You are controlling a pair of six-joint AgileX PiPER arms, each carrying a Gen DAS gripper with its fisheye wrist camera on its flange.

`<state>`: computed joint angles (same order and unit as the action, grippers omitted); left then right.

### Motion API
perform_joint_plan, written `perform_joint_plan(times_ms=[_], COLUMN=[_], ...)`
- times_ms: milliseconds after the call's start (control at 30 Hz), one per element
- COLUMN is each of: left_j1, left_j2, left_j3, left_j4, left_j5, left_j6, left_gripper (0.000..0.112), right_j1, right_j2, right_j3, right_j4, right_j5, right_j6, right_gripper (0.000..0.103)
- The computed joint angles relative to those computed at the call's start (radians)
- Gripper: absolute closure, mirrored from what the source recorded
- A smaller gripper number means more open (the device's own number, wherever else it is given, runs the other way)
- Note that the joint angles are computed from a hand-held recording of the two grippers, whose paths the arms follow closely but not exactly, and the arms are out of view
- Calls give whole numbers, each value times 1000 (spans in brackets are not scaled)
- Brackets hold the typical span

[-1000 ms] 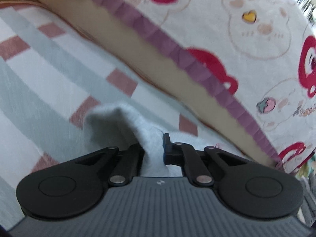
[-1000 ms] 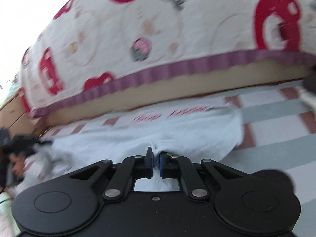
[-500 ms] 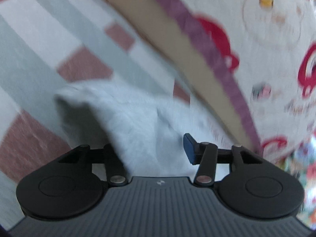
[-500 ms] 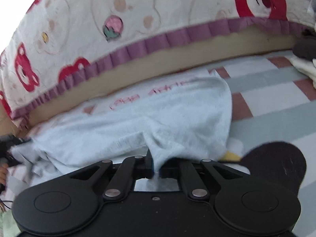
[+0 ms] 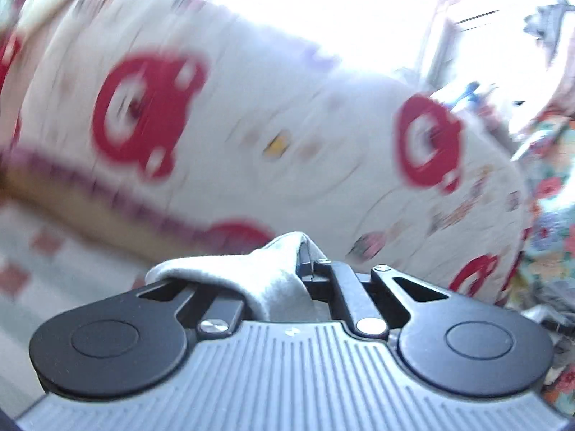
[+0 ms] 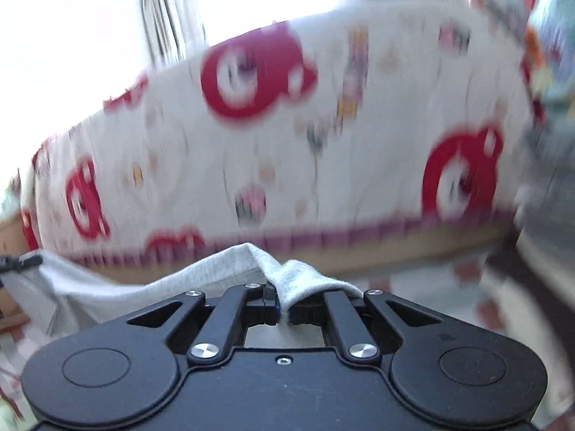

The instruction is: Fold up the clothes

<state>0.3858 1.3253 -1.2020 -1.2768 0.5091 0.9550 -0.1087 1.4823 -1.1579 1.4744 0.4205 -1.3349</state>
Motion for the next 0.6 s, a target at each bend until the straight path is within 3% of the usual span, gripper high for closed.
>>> perform_joint_plan(times_ms=[100, 200, 333, 500, 600], left_j1=[37, 76, 139, 367, 337], left_j2=[-69, -106, -145, -74, 58], left_j3=[-124, -286, -512, -916, -1216], left_j4=[80, 137, 210, 129, 256], left_j5=[88, 178, 287, 503, 563], left_j6=[-120, -221, -368, -523, -679], left_gripper=[111, 111, 111, 111, 111], right_j1=[-66, -140, -284, -554, -568], right_j2=[-115, -194, -239, -162, -17], right_j3=[-80, -213, -450, -843, -1143], right_j4=[-162, -295, -323, -180, -247], right_j5=[59, 174, 372, 658, 758], right_j6=[189, 315, 404, 495, 654], right_gripper=[99, 99, 99, 99, 99])
